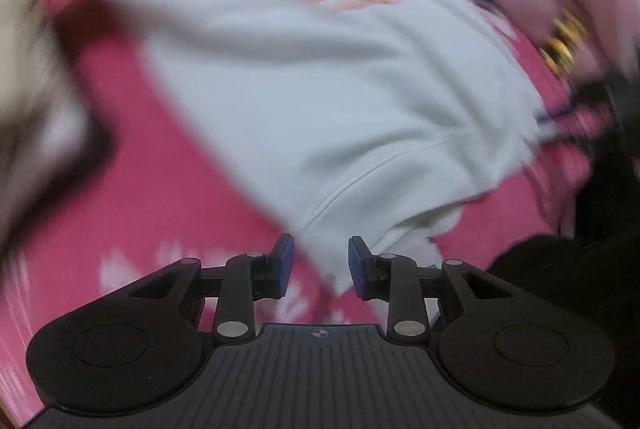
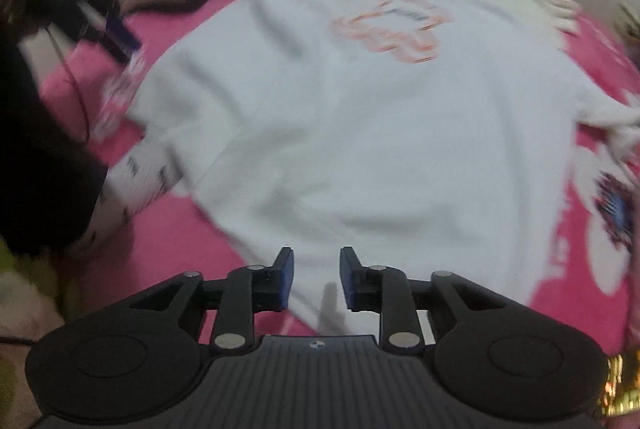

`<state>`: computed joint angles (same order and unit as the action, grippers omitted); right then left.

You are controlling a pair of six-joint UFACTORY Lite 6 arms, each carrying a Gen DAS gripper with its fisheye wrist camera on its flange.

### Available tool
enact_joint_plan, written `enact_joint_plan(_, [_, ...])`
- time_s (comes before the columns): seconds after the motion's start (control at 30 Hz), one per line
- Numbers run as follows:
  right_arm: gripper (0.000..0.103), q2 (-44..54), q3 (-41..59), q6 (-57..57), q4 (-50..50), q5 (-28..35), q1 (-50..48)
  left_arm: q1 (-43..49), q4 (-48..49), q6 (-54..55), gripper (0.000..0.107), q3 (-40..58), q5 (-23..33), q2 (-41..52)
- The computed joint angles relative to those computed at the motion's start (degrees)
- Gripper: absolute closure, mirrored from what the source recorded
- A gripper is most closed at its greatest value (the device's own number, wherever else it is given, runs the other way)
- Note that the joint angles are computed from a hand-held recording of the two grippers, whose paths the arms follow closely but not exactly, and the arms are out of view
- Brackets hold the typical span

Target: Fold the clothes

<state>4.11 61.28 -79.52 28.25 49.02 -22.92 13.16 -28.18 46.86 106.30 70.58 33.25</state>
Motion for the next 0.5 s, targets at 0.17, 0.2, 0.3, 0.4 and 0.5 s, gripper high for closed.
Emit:
enact_joint_plan(0.17, [0.065,6.43,3.88,8.62,-2.73,1.07,-0.07,4.86,-7.56,-10.26,0.077,-4.86,-1.91,3.33])
enact_joint_plan(0.2, [0.063,7.86,5.66,11.03,-2.67,1.59,-1.28,5.21,-9.26,-11.37,0.077,-5.08,-1.53,4.30])
enact_joint_plan(0.3, [0.059,12.74,12.95,18.61,0.14,4.60,-7.51,4.79,-13.10,-13.36,0.077,-5.55,-0.73,6.48])
enact_joint_plan(0.4, [0.054,17.33,19.42,25.37,3.18,7.11,-13.88,2.78,-13.78,-14.08,0.077,-8.04,-2.23,6.10])
enact_joint_plan(0.5, [0.054,21.55,24.12,30.96,3.37,8.35,-18.58,1.21,-13.78,-13.49,0.078,-11.17,-5.30,4.13])
